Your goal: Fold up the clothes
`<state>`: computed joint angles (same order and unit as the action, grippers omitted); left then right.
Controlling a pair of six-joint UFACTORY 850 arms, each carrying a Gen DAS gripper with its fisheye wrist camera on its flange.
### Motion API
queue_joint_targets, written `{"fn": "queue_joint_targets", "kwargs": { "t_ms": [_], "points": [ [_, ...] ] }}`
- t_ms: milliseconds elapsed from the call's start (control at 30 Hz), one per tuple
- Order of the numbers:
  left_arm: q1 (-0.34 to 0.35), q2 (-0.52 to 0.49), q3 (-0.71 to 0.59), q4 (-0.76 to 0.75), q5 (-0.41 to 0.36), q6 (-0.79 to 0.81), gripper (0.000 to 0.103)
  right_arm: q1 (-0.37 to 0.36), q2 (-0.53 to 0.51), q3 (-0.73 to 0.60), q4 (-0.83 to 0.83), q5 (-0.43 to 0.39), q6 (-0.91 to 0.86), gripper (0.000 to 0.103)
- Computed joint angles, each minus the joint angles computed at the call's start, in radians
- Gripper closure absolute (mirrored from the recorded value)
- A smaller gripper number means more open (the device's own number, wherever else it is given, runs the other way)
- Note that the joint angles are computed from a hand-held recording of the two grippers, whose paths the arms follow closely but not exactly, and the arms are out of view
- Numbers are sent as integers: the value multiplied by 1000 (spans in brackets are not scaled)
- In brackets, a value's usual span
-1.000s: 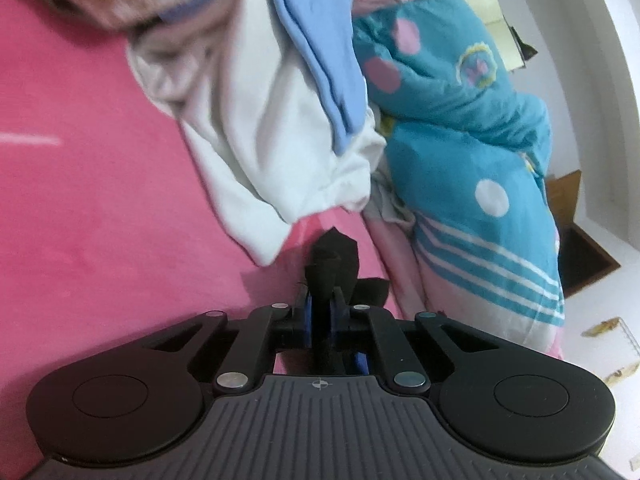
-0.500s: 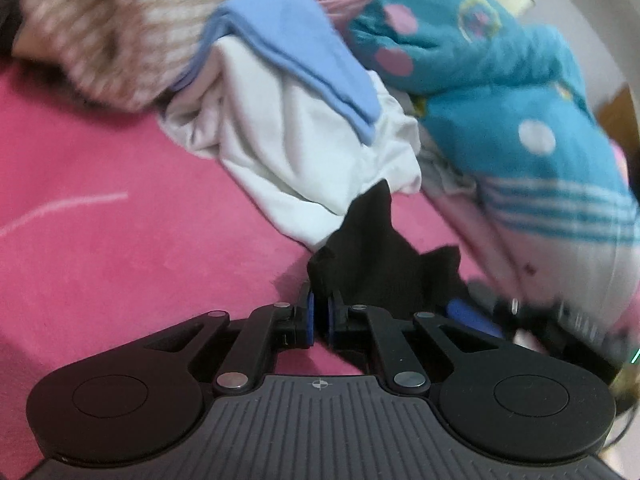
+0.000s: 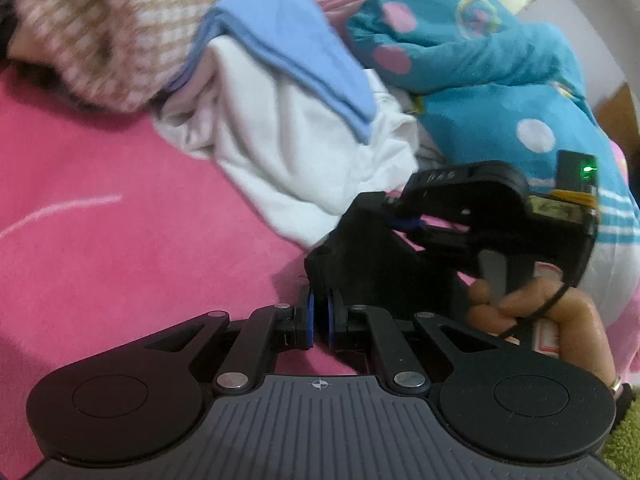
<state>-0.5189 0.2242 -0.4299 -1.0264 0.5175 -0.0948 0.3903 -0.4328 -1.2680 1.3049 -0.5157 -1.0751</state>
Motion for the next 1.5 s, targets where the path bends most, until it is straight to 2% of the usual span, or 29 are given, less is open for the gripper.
{"fn": "queue_joint_targets", "kwargs": {
  "t_ms": [67,167,233,333,367,433,467,600,700,733,800,900,1100,1500],
  "points": [
    [-11,7,0,30,15,22,99,-34,26,48,134,-50,-104,100],
    [-31,24,1,105,35,56,98,-113,120,180,379,-162,-361,100],
    [-43,33,-3,153,27,79,99,-175,182,270,478,-234,-469,100],
    [-52,30,-16,240,-21,91,98,-268,241,380,554,-282,-549,97],
    [-58,23,-27,235,-42,130,98,-298,249,403,552,-283,-533,96],
    [-75,4,-50,181,-68,242,98,-352,244,425,504,-262,-427,80],
    [-85,-6,-58,148,-71,296,98,-372,243,431,492,-253,-385,77],
    [-123,-31,-76,63,-56,460,98,-436,256,453,470,-232,-289,75],
    [-152,-43,-80,31,-27,551,98,-433,272,432,374,-213,-191,72],
    [-159,-49,-83,28,-23,573,98,-427,267,416,325,-219,-131,64],
    [-163,-58,-88,42,-28,599,98,-413,257,384,250,-235,-35,58],
    [-170,-60,-86,104,-41,605,98,-386,237,334,156,-257,88,57],
    [-171,-64,-87,214,-100,625,98,-324,188,244,-45,-247,318,57],
    [-186,-77,-93,153,-112,770,98,-282,158,175,-197,-241,452,57]
  ]
}}
